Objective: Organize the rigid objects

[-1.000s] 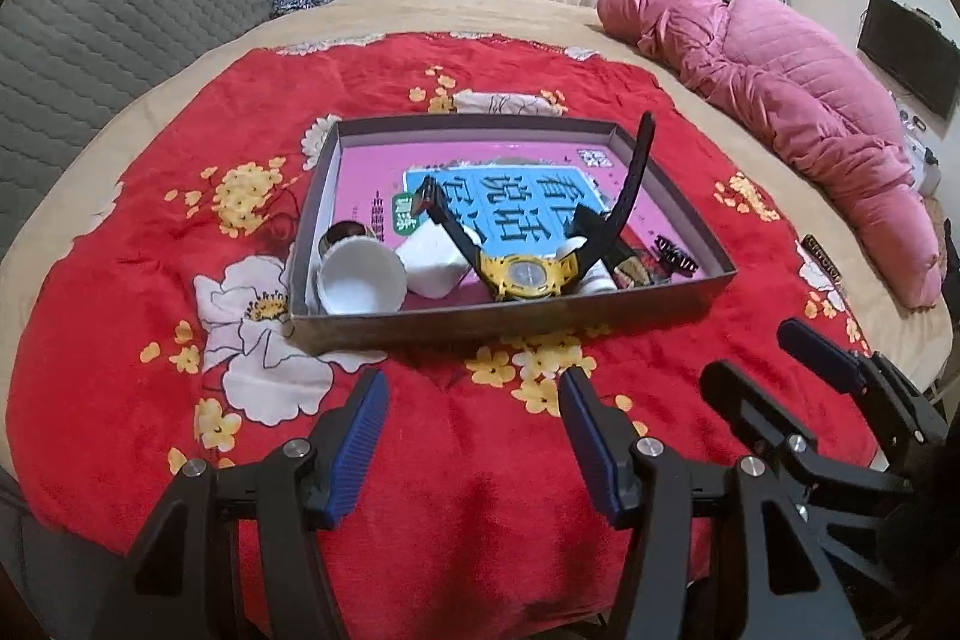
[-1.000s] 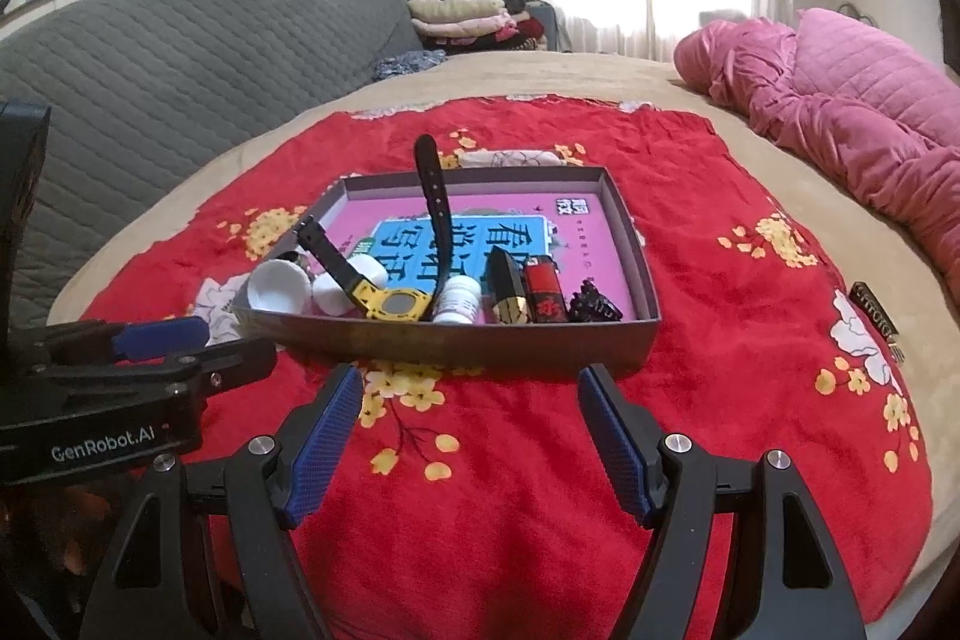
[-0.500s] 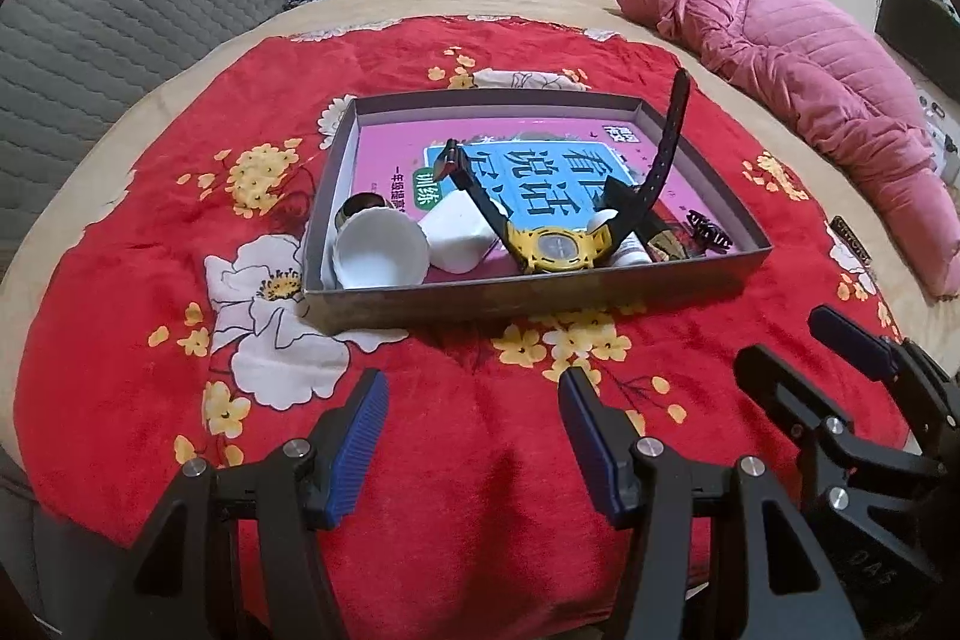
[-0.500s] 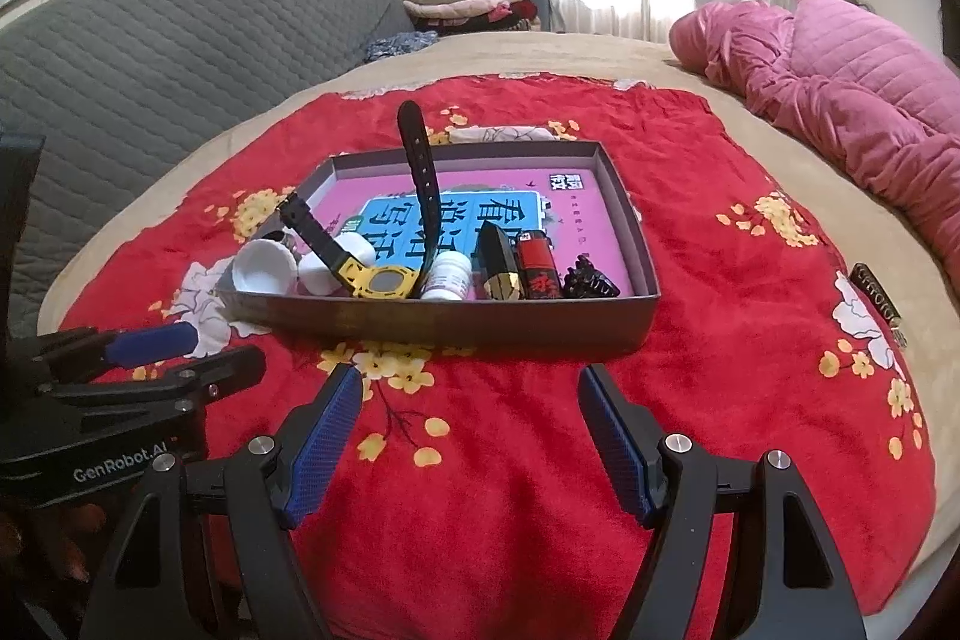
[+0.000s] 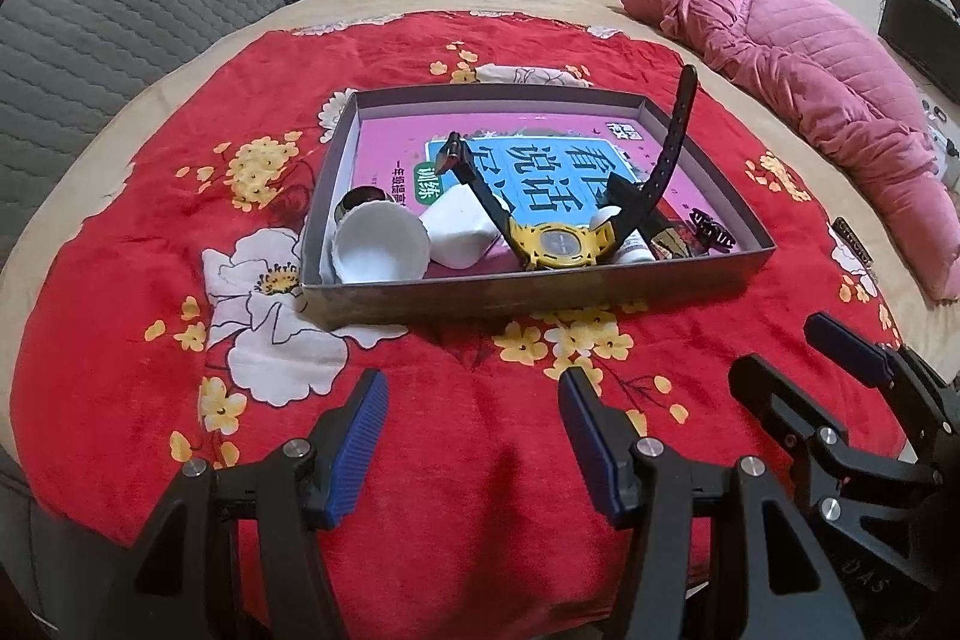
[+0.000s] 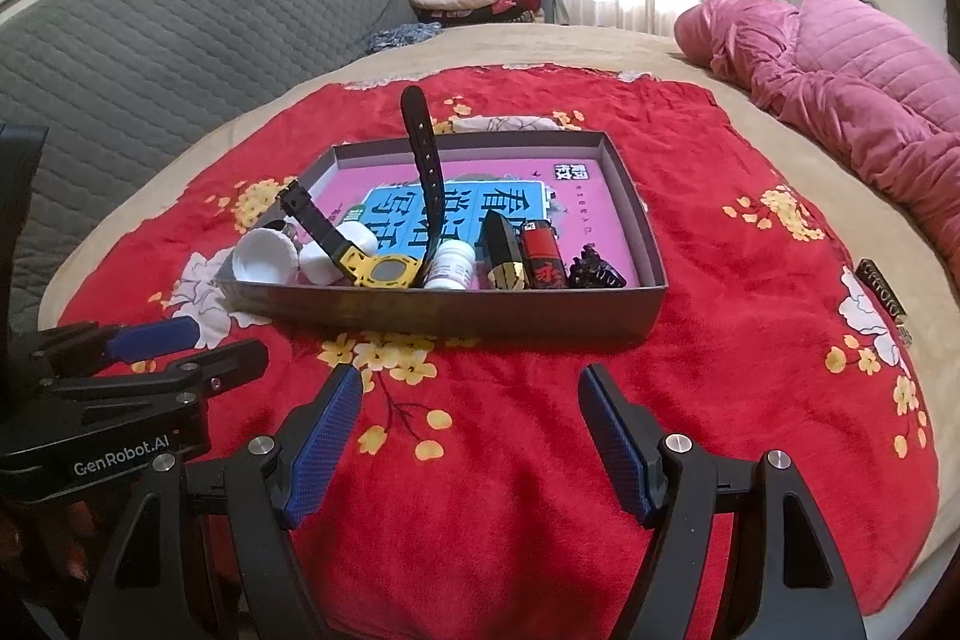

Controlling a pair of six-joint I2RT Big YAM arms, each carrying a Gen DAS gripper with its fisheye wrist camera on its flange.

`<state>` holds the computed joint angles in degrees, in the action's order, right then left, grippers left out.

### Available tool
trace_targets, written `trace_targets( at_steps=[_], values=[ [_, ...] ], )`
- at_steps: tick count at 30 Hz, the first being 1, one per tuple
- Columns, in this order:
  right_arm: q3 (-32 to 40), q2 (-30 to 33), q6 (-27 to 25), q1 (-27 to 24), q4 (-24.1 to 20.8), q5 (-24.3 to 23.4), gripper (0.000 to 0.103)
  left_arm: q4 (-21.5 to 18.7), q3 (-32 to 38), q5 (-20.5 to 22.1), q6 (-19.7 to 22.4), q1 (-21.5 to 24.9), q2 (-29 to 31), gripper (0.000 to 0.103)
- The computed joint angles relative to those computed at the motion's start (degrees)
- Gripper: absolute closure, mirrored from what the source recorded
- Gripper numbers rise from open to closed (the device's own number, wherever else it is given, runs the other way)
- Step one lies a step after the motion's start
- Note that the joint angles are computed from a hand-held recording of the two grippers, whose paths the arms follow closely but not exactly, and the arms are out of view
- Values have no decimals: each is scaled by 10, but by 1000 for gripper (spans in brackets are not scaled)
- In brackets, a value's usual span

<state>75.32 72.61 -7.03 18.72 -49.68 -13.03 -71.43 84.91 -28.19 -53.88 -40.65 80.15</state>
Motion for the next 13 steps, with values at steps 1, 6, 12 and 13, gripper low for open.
trace_targets(
  at_steps=[1,6,12,13],
  values=[
    [0,-1,0,0,1,0,27,-1,0,0,-1,0,0,45],
    [-1,-1,1,-1,1,0,27,-3,1,5,1,0,3,45],
    [-1,0,5,-2,1,0,27,8,-4,20,5,2,1,45],
    [-1,0,5,-3,0,0,27,9,-5,24,5,3,1,45]
  ],
)
